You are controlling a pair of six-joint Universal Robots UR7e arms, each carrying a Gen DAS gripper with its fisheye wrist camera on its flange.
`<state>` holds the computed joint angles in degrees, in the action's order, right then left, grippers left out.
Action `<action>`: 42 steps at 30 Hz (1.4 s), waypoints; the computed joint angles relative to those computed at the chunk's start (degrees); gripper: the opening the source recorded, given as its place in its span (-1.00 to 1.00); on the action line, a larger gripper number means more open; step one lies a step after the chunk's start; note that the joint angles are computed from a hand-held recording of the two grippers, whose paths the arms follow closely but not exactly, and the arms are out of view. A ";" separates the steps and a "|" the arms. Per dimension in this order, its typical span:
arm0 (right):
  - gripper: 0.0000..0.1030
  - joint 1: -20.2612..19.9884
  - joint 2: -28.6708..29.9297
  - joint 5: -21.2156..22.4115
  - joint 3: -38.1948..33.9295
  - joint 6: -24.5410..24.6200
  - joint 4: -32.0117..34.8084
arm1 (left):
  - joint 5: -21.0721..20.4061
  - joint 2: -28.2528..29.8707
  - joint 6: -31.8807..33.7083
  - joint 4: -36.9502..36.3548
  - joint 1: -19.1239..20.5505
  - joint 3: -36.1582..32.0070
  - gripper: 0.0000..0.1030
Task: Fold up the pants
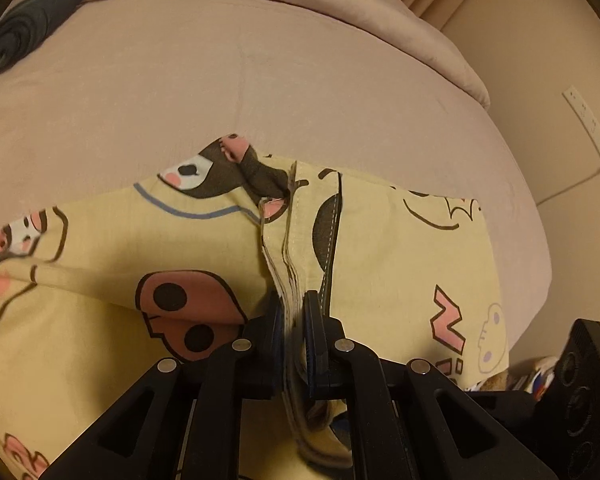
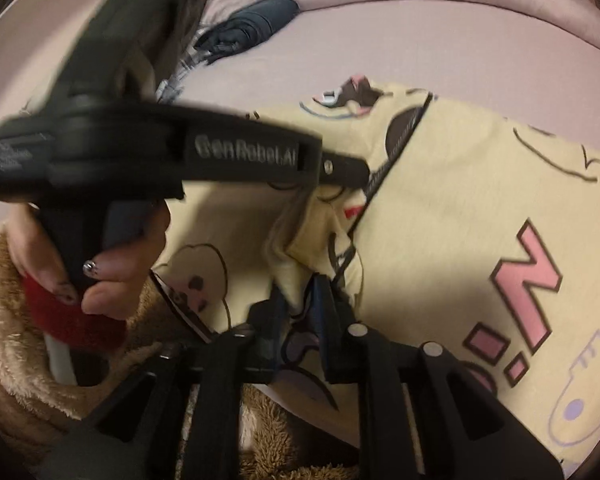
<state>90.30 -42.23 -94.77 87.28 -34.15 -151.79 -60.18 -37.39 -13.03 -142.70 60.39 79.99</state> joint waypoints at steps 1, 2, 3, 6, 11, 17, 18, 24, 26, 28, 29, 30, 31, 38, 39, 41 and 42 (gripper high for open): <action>-0.28 -0.43 -0.53 0.29 0.45 -0.33 -0.05 | 0.56 0.10 0.15 0.37 -0.28 0.02 -0.90; -0.04 -0.28 -0.75 -0.13 0.46 -0.16 -0.47 | 0.92 0.53 -0.02 1.01 -0.49 -0.63 -0.90; 0.04 -0.14 -1.02 -0.59 0.65 0.08 -1.08 | 1.17 0.54 -0.23 1.36 -0.57 -0.79 -0.89; 0.07 -0.13 -2.45 -1.74 1.71 0.41 -2.76 | 1.85 1.56 -1.08 2.20 -1.26 -2.12 -0.89; 0.19 -0.24 -5.76 -7.22 5.40 -1.02 -10.20 | 3.57 1.62 -1.54 2.53 -2.37 -1.91 -0.89; 0.19 -2.77 -6.91 -11.71 4.96 2.16 -13.76 | 6.20 0.92 -0.69 -0.94 -3.70 0.16 -0.89; 0.19 -3.53 -7.24 -12.04 4.98 2.89 -13.09 | 5.97 0.76 -0.92 -1.14 -3.77 0.29 -0.88; 0.19 -5.34 -9.71 -13.18 8.45 4.71 -12.10 | 3.53 1.13 -0.18 -2.49 -3.79 0.50 -0.88; 0.19 -5.24 -9.97 -14.19 9.56 4.56 -12.06 | 0.50 1.73 0.39 -2.37 -3.53 0.42 -0.88; 0.19 -5.15 -10.83 -14.58 10.17 4.70 -11.21 | -2.14 2.97 0.95 -0.90 -3.23 -0.57 -0.88; 0.19 -5.09 -11.36 -14.51 10.02 5.37 -9.95 | -2.15 3.38 0.64 -0.08 -3.29 -0.69 -0.88; 0.19 -4.96 -12.17 -14.16 9.90 6.07 -8.83 | -2.01 3.94 0.32 0.85 -3.23 -1.08 -0.88; 0.19 -5.13 -12.45 -13.55 10.13 5.98 -9.50 | -1.76 4.46 -0.26 1.96 -3.07 -1.39 -0.88; 0.18 -6.99 -11.66 -11.40 7.71 9.09 -7.53 | -2.06 3.02 -3.57 -2.99 -1.93 4.19 -0.88; 0.18 -7.13 -11.83 -11.25 8.34 8.59 -7.95 | -2.10 2.63 -3.72 -3.88 -1.83 5.09 -0.88; 0.18 -7.16 -12.27 -11.88 9.74 7.21 -8.97 | -3.32 2.15 -4.58 -4.72 -1.49 5.84 -0.88; 0.18 -7.26 -12.60 -12.15 10.08 7.58 -8.43 | -3.84 1.87 -5.03 -5.15 -1.30 6.25 -0.88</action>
